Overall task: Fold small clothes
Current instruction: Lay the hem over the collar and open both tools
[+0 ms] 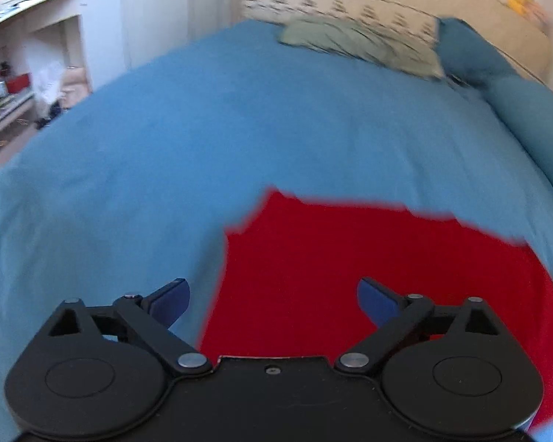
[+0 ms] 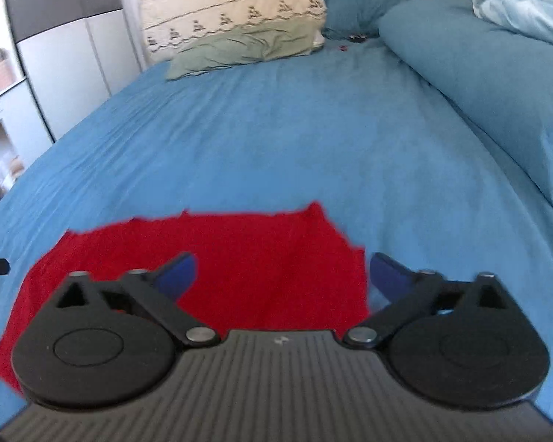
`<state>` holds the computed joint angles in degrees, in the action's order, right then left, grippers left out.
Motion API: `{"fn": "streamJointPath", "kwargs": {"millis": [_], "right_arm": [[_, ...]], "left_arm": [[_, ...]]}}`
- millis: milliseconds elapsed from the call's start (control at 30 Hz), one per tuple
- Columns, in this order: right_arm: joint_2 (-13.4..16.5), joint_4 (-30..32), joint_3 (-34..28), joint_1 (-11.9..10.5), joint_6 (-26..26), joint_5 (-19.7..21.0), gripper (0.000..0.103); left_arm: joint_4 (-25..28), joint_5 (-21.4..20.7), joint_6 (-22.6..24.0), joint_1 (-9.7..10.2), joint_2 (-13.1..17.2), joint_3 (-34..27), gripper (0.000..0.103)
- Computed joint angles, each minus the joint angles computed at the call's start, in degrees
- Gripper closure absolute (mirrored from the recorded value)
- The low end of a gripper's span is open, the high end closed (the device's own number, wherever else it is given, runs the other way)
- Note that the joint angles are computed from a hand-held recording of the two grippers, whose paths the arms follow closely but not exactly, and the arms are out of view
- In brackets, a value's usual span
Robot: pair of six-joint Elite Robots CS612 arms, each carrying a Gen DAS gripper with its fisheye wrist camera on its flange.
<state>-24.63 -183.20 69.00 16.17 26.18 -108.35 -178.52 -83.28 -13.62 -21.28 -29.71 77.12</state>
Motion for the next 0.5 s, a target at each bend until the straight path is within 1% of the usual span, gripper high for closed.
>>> {"fn": "streamJointPath", "kwargs": {"millis": [67, 133, 200, 233, 267, 300, 367, 400, 467, 500], "right_arm": [[-0.1, 1.4, 0.8, 0.7, -0.1, 1.2, 0.000], [0.2, 3.1, 1.0, 1.1, 0.4, 2.5, 0.000], [1.0, 5.7, 0.5, 1.5, 1.4, 2.2, 0.000], [1.1, 6.4, 1.0, 1.5, 2.2, 2.2, 0.000], [1.4, 7.8, 0.8, 1.4, 3.3, 2.4, 0.000], [1.8, 8.9, 0.6, 1.3, 4.4, 2.1, 0.000], [2.4, 6.7, 0.8, 1.5, 4.0, 1.4, 0.000], [2.6, 6.6, 0.6, 1.5, 3.7, 1.2, 0.000], [2.4, 6.9, 0.5, 1.6, 3.3, 1.0, 0.000], [2.1, 6.3, 1.1, 1.6, 3.1, 0.9, 0.000]], "left_arm": [[1.1, -0.6, 1.8, -0.39, 0.0, 1.4, 0.003], [1.7, -0.8, 3.4, -0.62, 0.7, 1.8, 0.003], [3.2, 0.2, 4.3, -0.77, 1.6, 1.3, 0.003], [3.9, -0.1, 4.6, -0.62, 2.0, 1.1, 0.002], [4.1, -0.3, 4.7, -0.46, 2.4, 0.8, 0.000], [2.8, -0.8, 5.0, -0.28, 2.7, 1.1, 0.000], [1.9, -0.9, 6.2, -0.39, 2.7, 1.4, 0.000], [1.9, -0.5, 6.8, -0.49, 2.6, 1.6, 0.000], [2.8, 0.9, 7.8, -0.85, 2.1, 1.6, 0.000], [3.5, 2.2, 7.9, -1.12, 1.5, 1.9, 0.000]]}}
